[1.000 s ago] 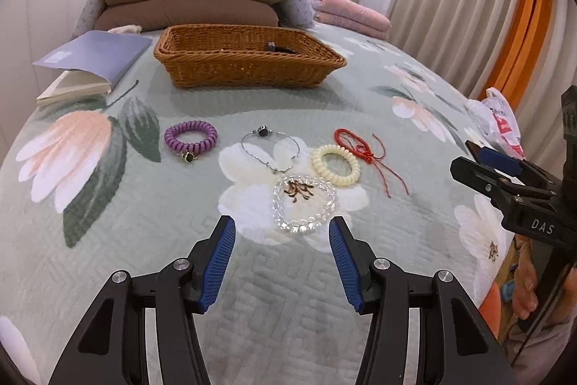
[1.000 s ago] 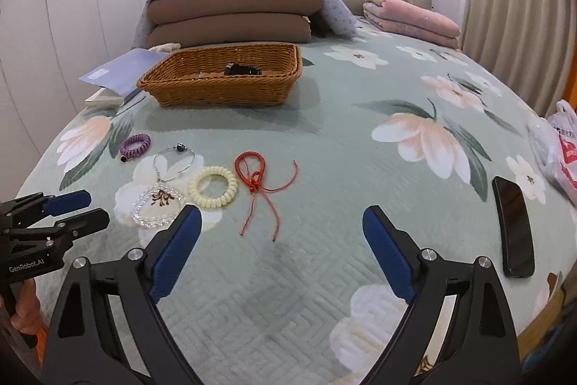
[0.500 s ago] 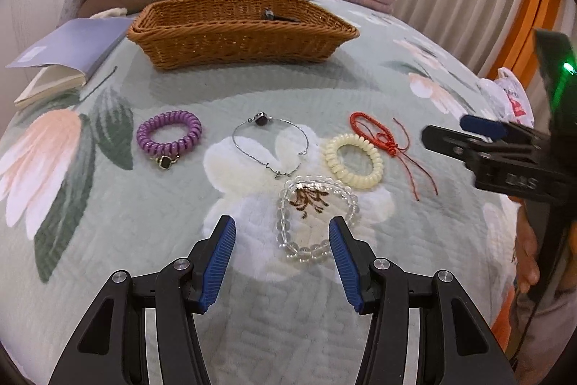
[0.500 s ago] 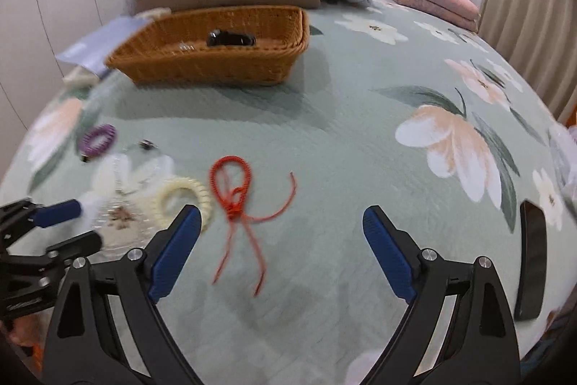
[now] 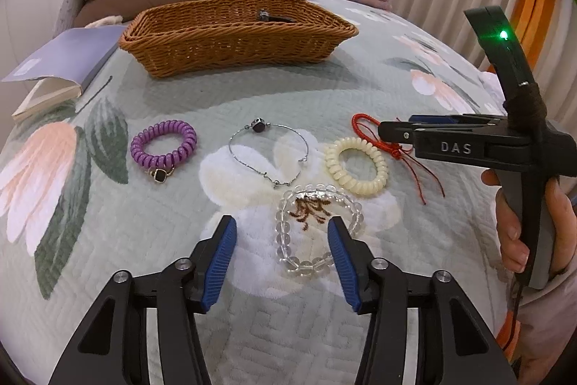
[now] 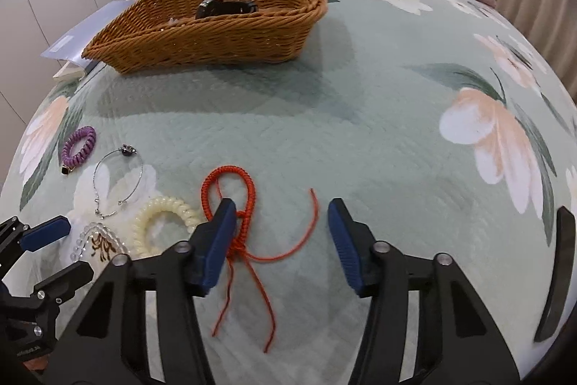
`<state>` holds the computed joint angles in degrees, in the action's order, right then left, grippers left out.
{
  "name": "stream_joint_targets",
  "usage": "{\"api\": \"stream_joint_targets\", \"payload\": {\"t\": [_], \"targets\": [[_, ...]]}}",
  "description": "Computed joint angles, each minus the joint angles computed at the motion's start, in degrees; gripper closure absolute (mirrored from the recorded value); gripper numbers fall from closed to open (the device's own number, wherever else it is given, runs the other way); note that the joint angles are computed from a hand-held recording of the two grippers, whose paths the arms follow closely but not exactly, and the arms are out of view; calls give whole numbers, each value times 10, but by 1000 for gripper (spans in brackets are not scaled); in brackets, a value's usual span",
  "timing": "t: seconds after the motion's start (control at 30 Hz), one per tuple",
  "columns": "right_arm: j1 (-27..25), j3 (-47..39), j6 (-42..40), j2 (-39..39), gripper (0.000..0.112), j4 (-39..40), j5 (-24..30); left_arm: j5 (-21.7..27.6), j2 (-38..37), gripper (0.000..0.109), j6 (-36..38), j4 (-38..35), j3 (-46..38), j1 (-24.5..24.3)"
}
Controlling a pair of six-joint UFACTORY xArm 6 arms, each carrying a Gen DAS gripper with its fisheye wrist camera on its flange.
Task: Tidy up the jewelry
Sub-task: 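Grasp the red cord with the right tool while the left tool grasps the clear bead bracelet, then carry the cord and bracelet into the basket and open both tools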
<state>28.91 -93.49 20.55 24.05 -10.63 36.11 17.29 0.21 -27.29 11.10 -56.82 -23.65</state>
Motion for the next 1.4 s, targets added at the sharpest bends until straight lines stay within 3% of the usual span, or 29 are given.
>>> {"api": "stream_joint_targets", "payload": {"t": [0.13,0.2,0.27,0.33,0.47,0.63,0.93,1.13,1.4], "targets": [[6,-11,-6,9,82,2,-5,12,4,64,-30,39,-8,-1],[9,-13,-14,13,85,4,-5,20,6,71,-49,64,-12,-1],[15,-5,-13,10,93,-10,-12,26,8,91,-63,83,-15,-2],[22,8,-7,1,100,-32,-17,23,8,100,-52,72,-14,-3],[24,25,-16,-10,107,-25,-27,12,3,101,-50,69,-7,-2],[18,67,-37,-43,108,16,-50,-26,-16,101,3,5,19,-1],[8,120,-48,-108,108,43,-73,-59,-56,101,227,-273,43,-4],[8,132,-55,-133,108,51,-80,-55,-70,101,270,-317,39,0],[11,77,-79,-115,108,75,-67,-43,-61,101,247,-250,-6,17]]}}
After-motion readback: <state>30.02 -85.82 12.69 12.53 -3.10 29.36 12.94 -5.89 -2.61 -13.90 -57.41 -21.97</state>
